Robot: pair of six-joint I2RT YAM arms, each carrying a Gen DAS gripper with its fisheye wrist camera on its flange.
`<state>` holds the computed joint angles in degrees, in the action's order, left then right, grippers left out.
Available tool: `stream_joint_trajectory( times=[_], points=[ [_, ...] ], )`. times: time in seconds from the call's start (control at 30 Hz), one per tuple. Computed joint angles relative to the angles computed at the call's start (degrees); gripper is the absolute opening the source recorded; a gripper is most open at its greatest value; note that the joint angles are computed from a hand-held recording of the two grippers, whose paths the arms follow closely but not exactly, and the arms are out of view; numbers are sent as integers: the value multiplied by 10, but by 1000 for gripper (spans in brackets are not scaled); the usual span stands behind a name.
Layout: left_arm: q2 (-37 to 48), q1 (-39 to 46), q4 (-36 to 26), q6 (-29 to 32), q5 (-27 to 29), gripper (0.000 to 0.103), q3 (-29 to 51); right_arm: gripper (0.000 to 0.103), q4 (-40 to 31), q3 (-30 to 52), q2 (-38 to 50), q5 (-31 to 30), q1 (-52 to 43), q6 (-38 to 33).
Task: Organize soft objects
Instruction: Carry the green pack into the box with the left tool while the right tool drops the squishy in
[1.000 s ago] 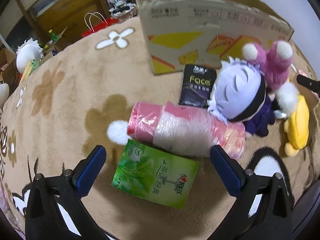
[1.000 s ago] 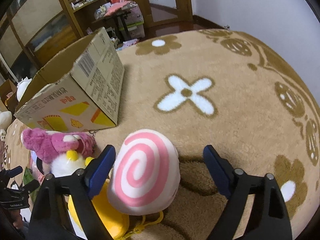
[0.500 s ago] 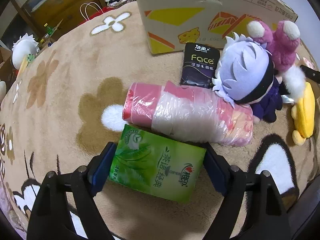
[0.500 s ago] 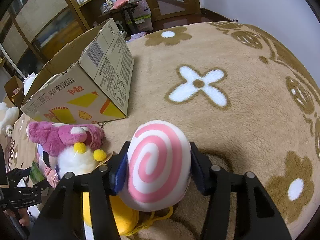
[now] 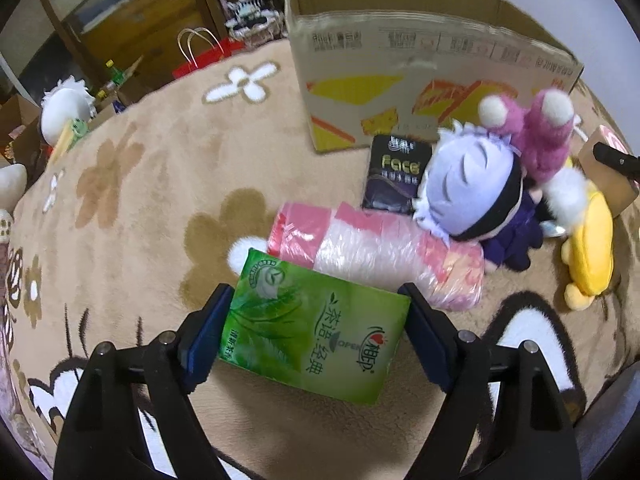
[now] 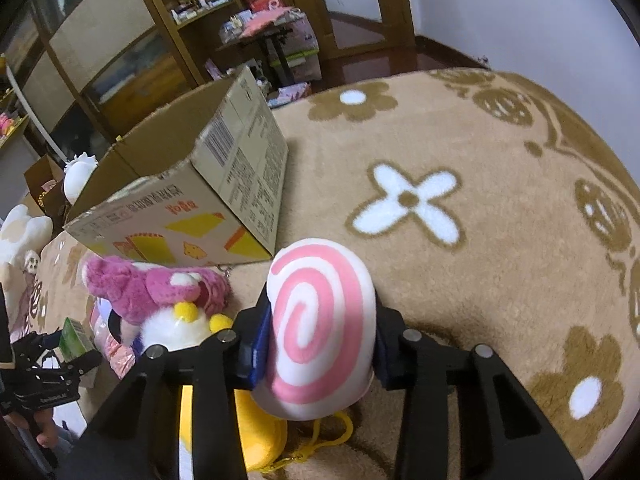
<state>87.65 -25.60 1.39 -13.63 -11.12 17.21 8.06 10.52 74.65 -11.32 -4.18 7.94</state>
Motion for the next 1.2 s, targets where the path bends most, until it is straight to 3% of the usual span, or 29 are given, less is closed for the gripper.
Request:
stream_joint_trajectory(
  times=[0.2, 0.47, 0.63, 0.9, 1.2],
  points=[
    [-87, -15, -32, -17, -40, 82, -13, 42, -37, -16, -121, 5, 10, 5],
    [-236, -63, -106, -45, -119, 82, -8, 42, -128, -9, -290, 101, 93, 2],
    [-309, -56, -143, -24, -140, 82, 17, 42, -191, 20, -361, 153, 146, 3],
    [-324, -74, -151, 12, -198, 82, 93, 42, -202, 72, -358, 178, 185, 12],
    [-256, -51, -89, 49, -186, 82, 153, 42, -142, 121, -276, 195, 214, 13]
  ],
)
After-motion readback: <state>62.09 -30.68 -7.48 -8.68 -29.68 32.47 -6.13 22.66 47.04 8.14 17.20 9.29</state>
